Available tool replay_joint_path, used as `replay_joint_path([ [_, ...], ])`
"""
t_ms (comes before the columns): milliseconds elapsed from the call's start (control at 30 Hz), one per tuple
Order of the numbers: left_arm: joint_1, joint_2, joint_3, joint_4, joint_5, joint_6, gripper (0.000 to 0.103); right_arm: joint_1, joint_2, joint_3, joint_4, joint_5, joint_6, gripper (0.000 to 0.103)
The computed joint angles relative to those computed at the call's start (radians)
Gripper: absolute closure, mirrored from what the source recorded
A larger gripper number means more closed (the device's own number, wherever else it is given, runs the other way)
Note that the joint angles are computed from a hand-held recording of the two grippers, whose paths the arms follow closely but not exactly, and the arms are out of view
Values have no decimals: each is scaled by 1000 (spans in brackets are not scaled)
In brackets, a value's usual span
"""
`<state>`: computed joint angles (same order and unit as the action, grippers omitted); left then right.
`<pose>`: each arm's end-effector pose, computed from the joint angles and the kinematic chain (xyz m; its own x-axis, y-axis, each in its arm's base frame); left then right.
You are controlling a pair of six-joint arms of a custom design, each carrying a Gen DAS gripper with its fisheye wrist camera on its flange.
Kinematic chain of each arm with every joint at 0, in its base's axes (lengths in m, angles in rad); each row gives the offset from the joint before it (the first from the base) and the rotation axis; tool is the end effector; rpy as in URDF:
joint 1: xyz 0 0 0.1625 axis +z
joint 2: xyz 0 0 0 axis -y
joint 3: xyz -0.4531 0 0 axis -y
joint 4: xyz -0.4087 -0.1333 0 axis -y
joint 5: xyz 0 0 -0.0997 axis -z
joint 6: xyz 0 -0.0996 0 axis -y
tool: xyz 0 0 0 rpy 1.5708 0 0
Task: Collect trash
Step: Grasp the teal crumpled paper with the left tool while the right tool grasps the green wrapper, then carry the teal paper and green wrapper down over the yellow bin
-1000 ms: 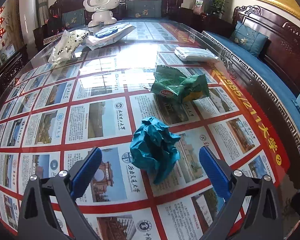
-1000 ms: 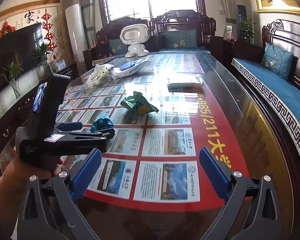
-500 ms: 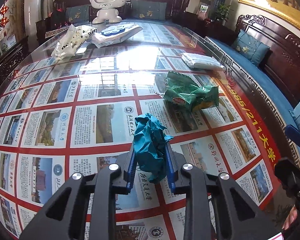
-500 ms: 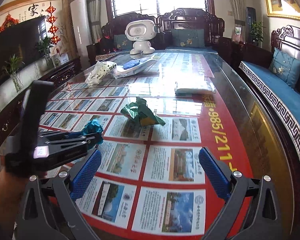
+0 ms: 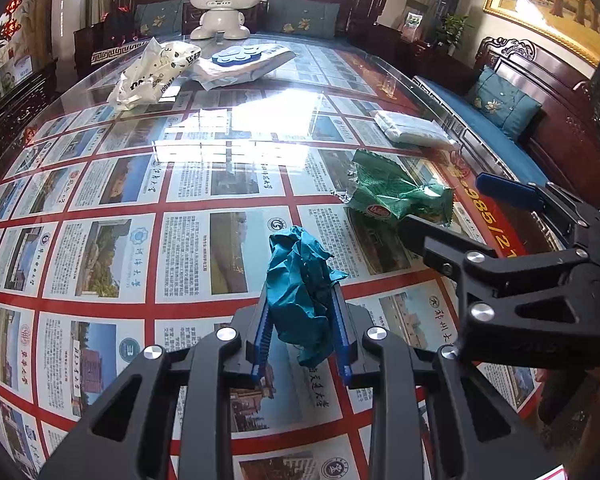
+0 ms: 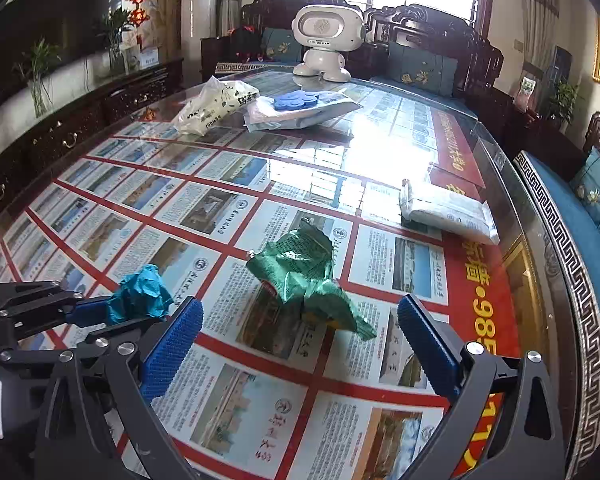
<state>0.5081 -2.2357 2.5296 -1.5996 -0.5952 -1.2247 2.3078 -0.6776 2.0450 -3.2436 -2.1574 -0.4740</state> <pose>-0.0638 -0.2825 0.3207 -0.8214 -0.2397 -0.5175 0.2077 0.7194 -0.6629 0.4313 -0.3589 -0.0028 -0.3557 -0.7107 0.6070 -0.9029 0.4291 -0.0266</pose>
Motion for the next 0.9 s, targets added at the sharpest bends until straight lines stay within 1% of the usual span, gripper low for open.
replay_joint_path([
  [100,32,26,-1,-45,5,40,75,-12,22,-31,29,-10,-19,9],
  [167,43,27,5,-80,3,63,75,-16,37,-51,56,-30,-38,11],
  [200,46,26,8,-95,2,71,75,-18,42,-58,73,-32,-50,18],
  [233,50,28,11,-106,0,79,75,-24,44,-65,103,-25,-54,36],
  [267,50,30,11,-105,2,77,75,-30,43,-76,141,-18,-46,48],
  [300,50,31,11,-101,2,77,75,-34,44,-79,153,-18,-40,62],
  [333,51,33,10,-101,1,78,75,-38,40,-77,150,-9,-34,66],
  [400,52,33,10,-94,0,74,75,-41,26,-69,166,13,-28,68],
  [533,34,12,7,-38,-1,39,75,-35,-7,-27,171,20,-61,77],
  [667,-9,-17,2,51,-12,-26,75,-34,-71,36,184,52,-44,78],
  [733,-52,-40,-2,130,-26,-85,75,-30,-106,72,195,60,-35,78],
  [800,-116,-67,-10,232,-52,-159,76,-21,-156,120,202,72,-34,78],
  [833,-157,-84,-16,293,-69,-206,76,-17,-181,140,210,79,-33,78],
  [900,-267,-113,-31,442,-118,-330,75,1,-245,195,219,96,-35,78],
])
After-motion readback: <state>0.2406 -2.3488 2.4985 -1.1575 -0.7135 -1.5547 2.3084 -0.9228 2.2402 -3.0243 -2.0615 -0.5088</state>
